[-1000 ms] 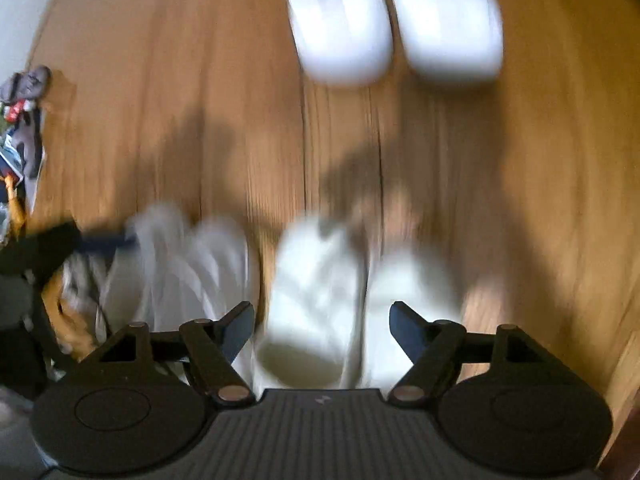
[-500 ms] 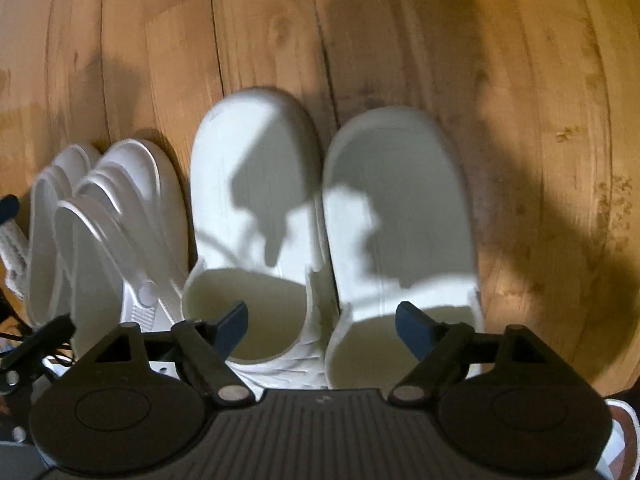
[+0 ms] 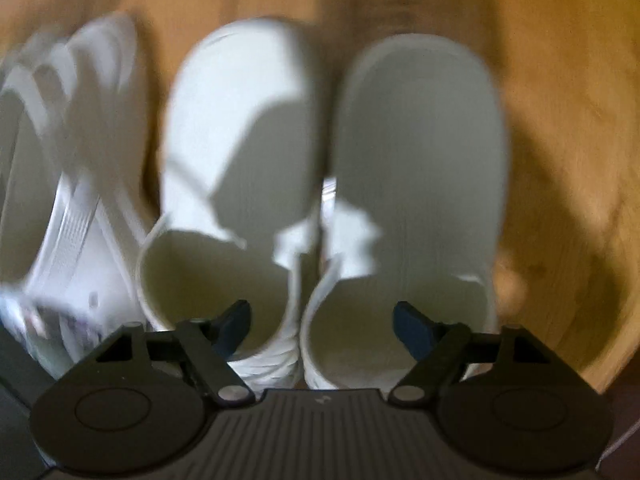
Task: Organize scattered shoes
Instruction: 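Open the right gripper and close it on the white NEON slides' heels, then carry the slides with the right gripper, set them beside the sneakers, open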
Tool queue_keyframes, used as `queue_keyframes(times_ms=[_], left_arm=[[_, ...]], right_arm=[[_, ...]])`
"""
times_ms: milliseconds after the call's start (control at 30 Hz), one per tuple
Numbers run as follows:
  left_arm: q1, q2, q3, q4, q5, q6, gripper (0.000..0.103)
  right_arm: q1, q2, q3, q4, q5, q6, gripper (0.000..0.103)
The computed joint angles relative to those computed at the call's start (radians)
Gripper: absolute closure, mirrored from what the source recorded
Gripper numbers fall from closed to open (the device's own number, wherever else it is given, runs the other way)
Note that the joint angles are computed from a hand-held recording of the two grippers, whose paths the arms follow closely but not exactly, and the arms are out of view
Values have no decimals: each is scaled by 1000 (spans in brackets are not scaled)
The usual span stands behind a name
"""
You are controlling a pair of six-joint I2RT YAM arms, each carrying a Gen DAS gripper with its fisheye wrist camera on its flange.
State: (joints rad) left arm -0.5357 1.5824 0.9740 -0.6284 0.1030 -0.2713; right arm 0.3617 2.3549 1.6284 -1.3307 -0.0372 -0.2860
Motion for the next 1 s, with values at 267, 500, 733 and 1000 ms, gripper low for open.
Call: queue_keyframes(times_ms=[267, 500, 733, 1000], left_arm=[[8, -13, -19, 8, 12, -16, 0], [28, -35, -27, 14, 39, -24, 0], [123, -93, -53, 19, 54, -70, 0], [277, -207, -54, 30, 52, -72, 0]], right_arm=[[9, -98, -117, 66, -10, -43, 82], [0, -169, -85, 41, -70, -50, 84], [21, -177, 97, 9, -75, -30, 84], [120, -27, 571, -76, -54, -1, 84]])
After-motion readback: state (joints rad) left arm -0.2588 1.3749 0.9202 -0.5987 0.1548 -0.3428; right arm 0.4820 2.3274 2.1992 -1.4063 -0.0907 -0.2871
